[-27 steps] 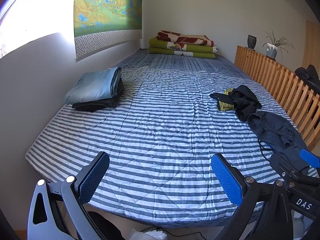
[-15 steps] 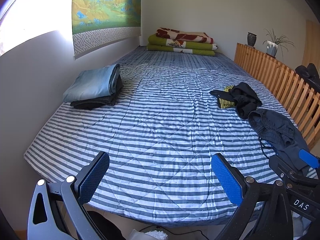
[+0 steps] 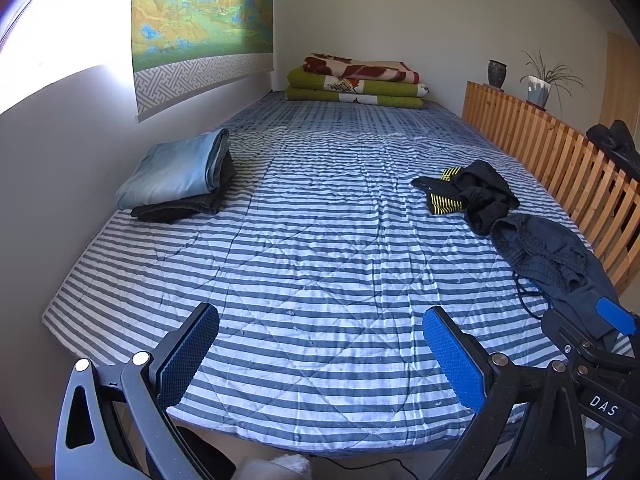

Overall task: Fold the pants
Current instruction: 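Move both tools toward the navy trousers on the bed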

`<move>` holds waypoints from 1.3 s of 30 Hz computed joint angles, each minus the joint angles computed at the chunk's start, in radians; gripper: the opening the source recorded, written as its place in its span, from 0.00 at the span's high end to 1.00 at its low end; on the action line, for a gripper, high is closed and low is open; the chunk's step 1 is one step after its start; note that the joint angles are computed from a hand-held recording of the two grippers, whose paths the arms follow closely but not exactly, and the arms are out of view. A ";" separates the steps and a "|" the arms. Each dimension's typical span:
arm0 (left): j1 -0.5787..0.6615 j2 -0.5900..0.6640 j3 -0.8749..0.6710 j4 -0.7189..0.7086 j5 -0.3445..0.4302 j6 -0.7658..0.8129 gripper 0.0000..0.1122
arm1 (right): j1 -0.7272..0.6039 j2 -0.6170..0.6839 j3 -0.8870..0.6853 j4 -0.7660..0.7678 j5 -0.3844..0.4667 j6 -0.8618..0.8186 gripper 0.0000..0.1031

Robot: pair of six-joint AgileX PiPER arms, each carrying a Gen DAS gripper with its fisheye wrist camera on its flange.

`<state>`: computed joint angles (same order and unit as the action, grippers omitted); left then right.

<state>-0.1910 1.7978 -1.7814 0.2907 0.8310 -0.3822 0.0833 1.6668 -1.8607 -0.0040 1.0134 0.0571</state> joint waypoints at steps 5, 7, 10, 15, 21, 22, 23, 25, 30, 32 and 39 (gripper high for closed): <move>-0.005 0.017 -0.020 0.014 0.003 -0.015 0.08 | -0.026 0.019 -0.023 -0.002 0.010 -0.004 0.05; -0.007 0.023 -0.021 0.009 0.003 -0.009 0.08 | -0.035 0.026 -0.033 -0.008 0.013 0.002 0.06; -0.011 0.034 -0.028 0.014 0.006 -0.010 0.08 | -0.047 0.036 -0.045 -0.003 0.020 0.003 0.07; -0.009 0.044 -0.025 0.015 0.003 -0.006 0.08 | -0.051 0.047 -0.053 -0.010 0.019 0.007 0.09; -0.008 0.070 -0.047 0.009 0.014 0.007 0.08 | -0.049 0.056 -0.059 -0.007 0.016 0.009 0.09; -0.008 0.075 -0.050 0.006 0.014 0.011 0.08 | -0.051 0.062 -0.066 -0.004 0.019 0.007 0.09; -0.008 0.081 -0.055 0.003 0.016 0.015 0.08 | -0.051 0.069 -0.075 -0.004 0.025 0.006 0.09; -0.007 0.094 -0.069 -0.004 0.021 0.027 0.08 | -0.057 0.080 -0.085 -0.005 0.032 0.004 0.09; -0.016 0.113 -0.080 0.003 0.020 0.023 0.08 | -0.071 0.097 -0.095 -0.013 0.033 0.010 0.09; -0.016 0.121 -0.088 0.000 0.023 0.025 0.08 | -0.078 0.103 -0.102 -0.010 0.034 0.001 0.09; -0.020 0.139 -0.111 0.001 0.034 0.027 0.08 | -0.102 0.135 -0.142 -0.003 0.044 -0.020 0.09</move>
<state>-0.2109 1.9368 -1.8925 0.2921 0.8648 -0.3556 -0.0185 1.8022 -2.0031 -0.0066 1.0573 0.0370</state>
